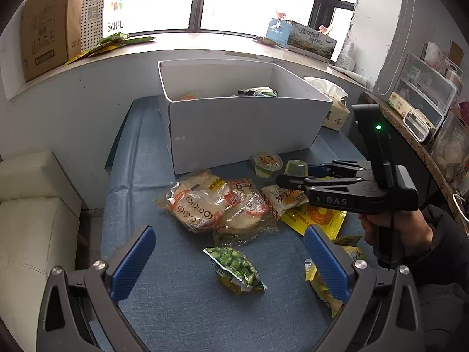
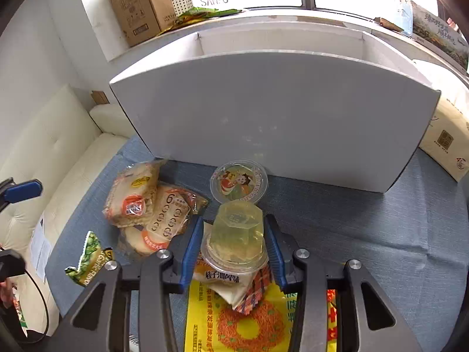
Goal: Organize snacks
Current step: 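Return to the pile and grasp a clear jelly cup with the right tool, then grasp the round bread pack with the left tool while the right tool holds the jelly cup, then carry the bread pack and jelly cup into the white box and open both tools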
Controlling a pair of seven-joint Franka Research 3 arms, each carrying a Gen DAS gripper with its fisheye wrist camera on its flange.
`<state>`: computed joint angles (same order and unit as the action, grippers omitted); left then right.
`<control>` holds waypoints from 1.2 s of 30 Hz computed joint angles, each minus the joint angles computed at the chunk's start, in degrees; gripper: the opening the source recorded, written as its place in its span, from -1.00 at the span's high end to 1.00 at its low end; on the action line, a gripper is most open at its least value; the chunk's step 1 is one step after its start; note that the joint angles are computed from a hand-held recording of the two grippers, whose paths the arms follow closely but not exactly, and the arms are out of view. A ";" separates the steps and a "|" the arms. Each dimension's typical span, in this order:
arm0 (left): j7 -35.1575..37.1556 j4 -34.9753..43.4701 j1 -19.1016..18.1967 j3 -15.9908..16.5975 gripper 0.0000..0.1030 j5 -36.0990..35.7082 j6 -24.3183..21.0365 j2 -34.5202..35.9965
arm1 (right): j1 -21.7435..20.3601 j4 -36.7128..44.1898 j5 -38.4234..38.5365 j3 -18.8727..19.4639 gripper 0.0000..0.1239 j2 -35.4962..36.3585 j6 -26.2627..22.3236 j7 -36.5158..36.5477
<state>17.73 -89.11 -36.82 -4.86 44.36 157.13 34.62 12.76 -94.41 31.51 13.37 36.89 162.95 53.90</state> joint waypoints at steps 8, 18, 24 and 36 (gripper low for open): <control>5.51 7.07 2.24 -2.20 -0.99 -7.61 -4.07 5.80 | -7.42 -10.67 10.52 7.72 0.26 -8.60 5.83 -12.90; 21.55 24.90 5.99 -5.33 -0.99 -20.51 -11.27 19.21 | -11.64 -20.67 31.28 10.64 0.26 -19.25 6.38 -31.08; 21.43 24.76 5.69 -3.88 -0.88 -24.37 -8.19 20.35 | -9.15 -22.19 37.41 8.13 0.26 -21.03 5.98 -35.67; 11.70 10.56 -1.13 4.53 -0.51 -13.48 0.86 10.14 | -1.09 -22.21 40.93 0.74 0.26 -21.83 5.34 -39.22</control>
<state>29.43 -78.55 -37.94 -0.33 30.88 157.99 44.77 11.67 -116.62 72.44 14.12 15.06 168.29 14.68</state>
